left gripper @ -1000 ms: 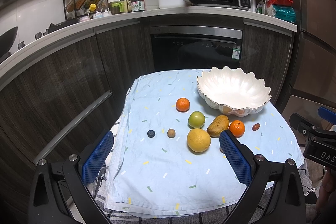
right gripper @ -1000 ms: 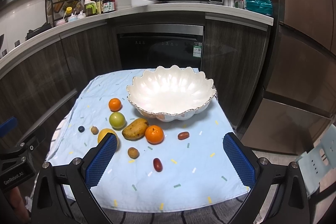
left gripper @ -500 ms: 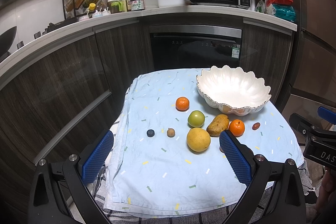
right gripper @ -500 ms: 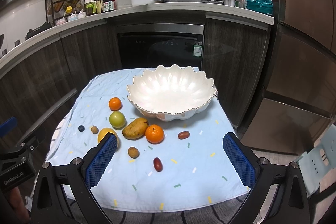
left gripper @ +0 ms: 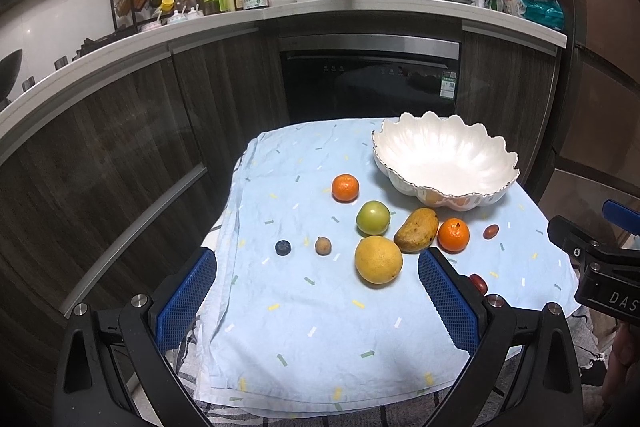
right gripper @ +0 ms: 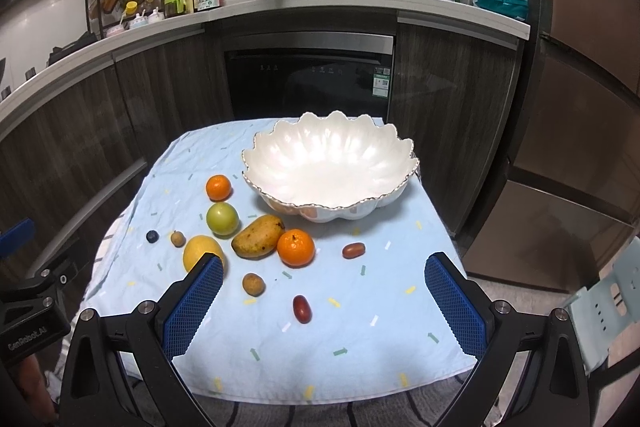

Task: Organize fruits
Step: 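Close the left tool on the grapefruit while the right tool grasps a red date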

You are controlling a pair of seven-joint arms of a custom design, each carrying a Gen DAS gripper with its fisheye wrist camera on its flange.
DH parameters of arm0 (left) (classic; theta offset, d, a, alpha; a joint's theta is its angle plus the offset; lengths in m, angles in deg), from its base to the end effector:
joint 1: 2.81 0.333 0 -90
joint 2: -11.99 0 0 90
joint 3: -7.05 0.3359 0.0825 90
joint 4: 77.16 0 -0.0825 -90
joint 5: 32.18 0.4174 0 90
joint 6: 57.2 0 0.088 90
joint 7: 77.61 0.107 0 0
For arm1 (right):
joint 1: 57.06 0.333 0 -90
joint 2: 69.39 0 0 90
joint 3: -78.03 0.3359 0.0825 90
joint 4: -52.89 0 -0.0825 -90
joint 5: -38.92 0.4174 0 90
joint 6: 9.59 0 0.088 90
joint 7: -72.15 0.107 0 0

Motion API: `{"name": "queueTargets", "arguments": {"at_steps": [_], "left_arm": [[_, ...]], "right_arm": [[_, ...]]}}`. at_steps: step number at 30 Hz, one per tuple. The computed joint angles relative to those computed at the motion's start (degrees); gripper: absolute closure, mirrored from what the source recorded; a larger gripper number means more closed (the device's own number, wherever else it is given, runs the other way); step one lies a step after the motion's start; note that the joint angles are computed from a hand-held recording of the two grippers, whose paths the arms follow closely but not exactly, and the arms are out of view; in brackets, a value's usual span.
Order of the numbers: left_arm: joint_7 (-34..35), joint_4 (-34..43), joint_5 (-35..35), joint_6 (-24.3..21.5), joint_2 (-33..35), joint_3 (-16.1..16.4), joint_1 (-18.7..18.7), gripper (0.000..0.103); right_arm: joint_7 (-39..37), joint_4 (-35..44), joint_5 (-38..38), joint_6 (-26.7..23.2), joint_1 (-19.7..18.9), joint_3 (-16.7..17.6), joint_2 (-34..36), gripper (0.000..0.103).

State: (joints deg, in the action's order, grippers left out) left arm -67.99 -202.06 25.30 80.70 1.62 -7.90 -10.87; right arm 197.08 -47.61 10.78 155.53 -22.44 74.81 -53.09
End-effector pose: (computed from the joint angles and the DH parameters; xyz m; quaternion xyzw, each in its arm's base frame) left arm 0.5154 -0.2197 0.5161 -0.7355 0.5149 -0.2138 0.3850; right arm 0.5968 0.4012 0.5060 -0.7457 0.5115 -0.2375 0.3547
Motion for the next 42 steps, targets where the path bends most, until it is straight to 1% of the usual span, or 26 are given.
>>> {"name": "queueTargets", "arguments": {"at_steps": [4, 11, 18, 22, 25, 29, 34, 38, 42], "left_arm": [[1.3, 0.34, -0.76, 1.14, 0.74, 0.48, 0.08, 0.0], [3.56, 1.64, -1.62, 1.92, 2.63, 1.1, 0.18, 0.0], [5.74, 3.26, -2.97, 3.12, 5.11, 2.08, 0.17, 0.0], [7.61, 4.51, -3.49, 3.55, 6.84, 2.61, 0.0, 0.0], [8.66, 5.42, -3.55, 4.04, 8.02, 2.98, -0.2, 0.0], [9.98, 6.68, -3.96, 4.75, 9.63, 3.68, -0.32, 0.001], [11.18, 8.83, -4.33, 5.74, 12.11, 4.45, -0.59, 0.001], [12.87, 10.7, -5.17, 6.16, 14.38, 5.04, -1.04, 0.006], [14.92, 12.15, -7.33, 7.01, 16.54, 5.76, -1.34, 0.008]], "right_arm": [[-1.89, 1.01, 1.44, -0.62, -0.53, 0.7, 0.88, 0.001], [-3.54, 2.6, 2.61, -1.38, -0.09, 0.28, 2.35, 0.001], [-8.33, 4.87, 6.81, -2.66, -0.74, 1.39, 4.47, 0.002], [-9.67, 5.89, 8.26, -3.46, -0.39, 1.13, 5.37, 0.002], [-11.55, 7.22, 10.07, -4.38, -0.7, 1.61, 6.45, 0.006], [-14.94, 8.72, 13.32, -5.84, -1.5, 2.75, 7.78, 0.016], [-18.35, 10.29, 16.65, -7.08, -1.95, 3.49, 9.29, 0.023], [-20.2, 11.52, 18.91, -8.61, -2.12, 3.76, 10.4, 0.029], [-21.43, 12.84, 20.49, -10.39, -2.22, 3.9, 11.6, 0.033]]}}
